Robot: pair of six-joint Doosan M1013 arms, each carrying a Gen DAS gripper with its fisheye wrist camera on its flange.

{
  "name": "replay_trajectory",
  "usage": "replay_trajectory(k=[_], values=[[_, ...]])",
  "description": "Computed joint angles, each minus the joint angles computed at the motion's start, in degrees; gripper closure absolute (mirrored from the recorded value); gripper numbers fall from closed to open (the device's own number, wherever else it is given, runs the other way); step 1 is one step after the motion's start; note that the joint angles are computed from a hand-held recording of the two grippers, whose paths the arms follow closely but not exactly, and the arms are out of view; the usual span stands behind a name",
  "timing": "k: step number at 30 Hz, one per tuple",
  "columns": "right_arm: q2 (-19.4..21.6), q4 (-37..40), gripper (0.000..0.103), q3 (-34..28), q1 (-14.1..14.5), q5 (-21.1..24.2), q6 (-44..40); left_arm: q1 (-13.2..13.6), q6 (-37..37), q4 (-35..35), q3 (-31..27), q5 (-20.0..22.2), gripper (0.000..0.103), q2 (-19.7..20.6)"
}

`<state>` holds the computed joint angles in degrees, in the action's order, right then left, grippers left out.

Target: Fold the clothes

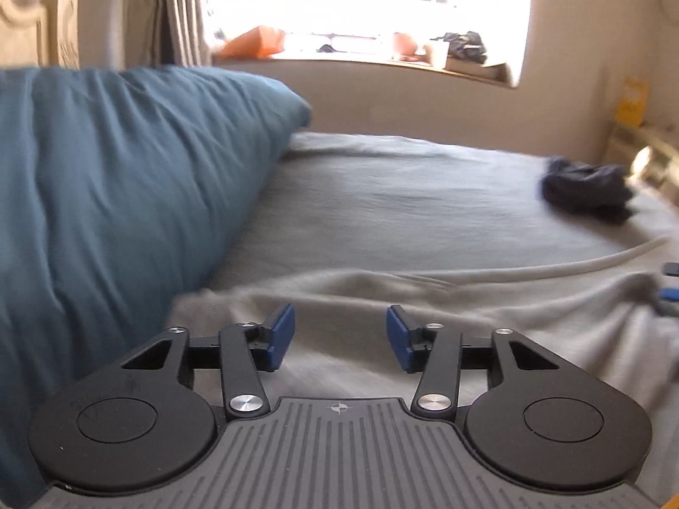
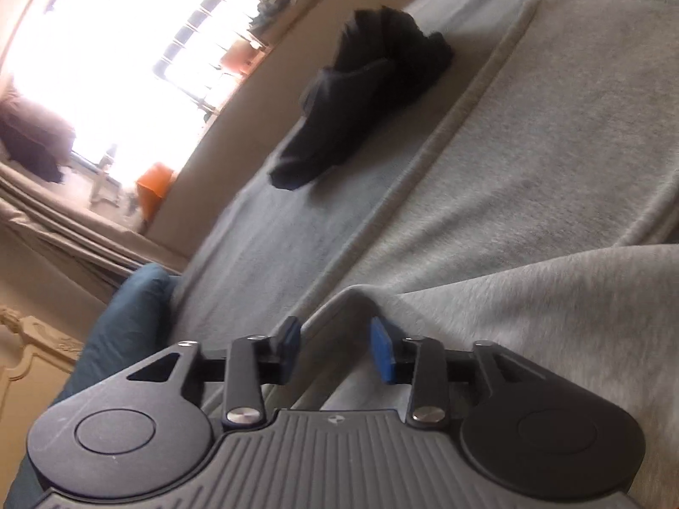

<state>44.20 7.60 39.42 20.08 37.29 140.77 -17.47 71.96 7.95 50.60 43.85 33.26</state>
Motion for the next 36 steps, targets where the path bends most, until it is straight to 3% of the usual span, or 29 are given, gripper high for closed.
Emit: replay_trajectory(k=[1, 3, 4, 7, 11, 13, 15, 18, 21, 24, 26, 28, 31, 36], values=[[-2.1, 1.8, 0.056, 3.7, 0.1, -3.7, -1.5, 0.3, 1.8, -5.0, 1.4, -0.3, 0.052, -1.1], [-4.4, 12.0, 0.053, 7.8, 0.3, -4.7, -8.4, 0.9, 5.3, -13.8, 3.2, 1.6, 0.052, -2.7], [-5.3, 16.4, 0.046, 9.5, 0.4, -4.6, -11.0, 1.3, 5.2, -17.2, 3.4, 3.9, 0.050, -2.9], [-5.6, 23.1, 0.041, 11.5, 0.8, 1.1, -8.7, 2.4, 0.3, -26.1, 4.7, 10.3, 0.050, -2.9], [-5.2, 27.9, 0.040, 15.1, 1.5, -2.2, -3.7, 2.1, -13.7, -21.8, 8.2, 10.0, 0.048, -3.4], [-4.2, 27.6, 0.038, 14.3, 1.6, -4.4, -2.8, 2.0, -21.4, -17.4, 10.0, 6.4, 0.047, -3.7], [-3.1, 27.9, 0.034, 13.0, 1.6, -6.6, -2.6, 2.5, -26.0, -17.3, 13.3, -1.0, 0.045, -4.7], [-1.5, 21.7, 0.034, 10.3, 2.1, -7.9, 3.6, 3.1, -34.6, -18.0, 17.1, -10.3, 0.045, -5.2], [-0.5, 17.1, 0.034, 9.5, 2.8, -11.6, 6.9, 2.6, -42.0, -12.5, 17.5, -14.0, 0.045, -4.8], [0.6, 8.5, 0.041, 8.5, 3.6, -14.5, 15.1, 0.8, -50.0, 0.6, 15.9, -12.7, 0.046, -3.8], [1.7, 1.5, 0.056, 6.5, 4.1, -13.2, 20.5, -0.8, -53.7, 9.1, 13.7, -9.2, 0.057, -2.7], [2.0, -1.4, 0.092, 5.8, 4.3, -12.2, 22.9, -1.9, -54.6, 14.0, 11.5, -5.0, 0.081, -1.8], [1.7, -2.1, 0.094, 6.4, 4.4, -12.0, 24.4, -2.3, -55.1, 14.9, 10.3, -3.1, 0.092, -1.8], [-1.1, 1.6, 0.094, 9.4, 4.4, -10.9, 17.4, -2.4, -54.6, 13.3, 13.1, -3.3, 0.096, -5.1]])
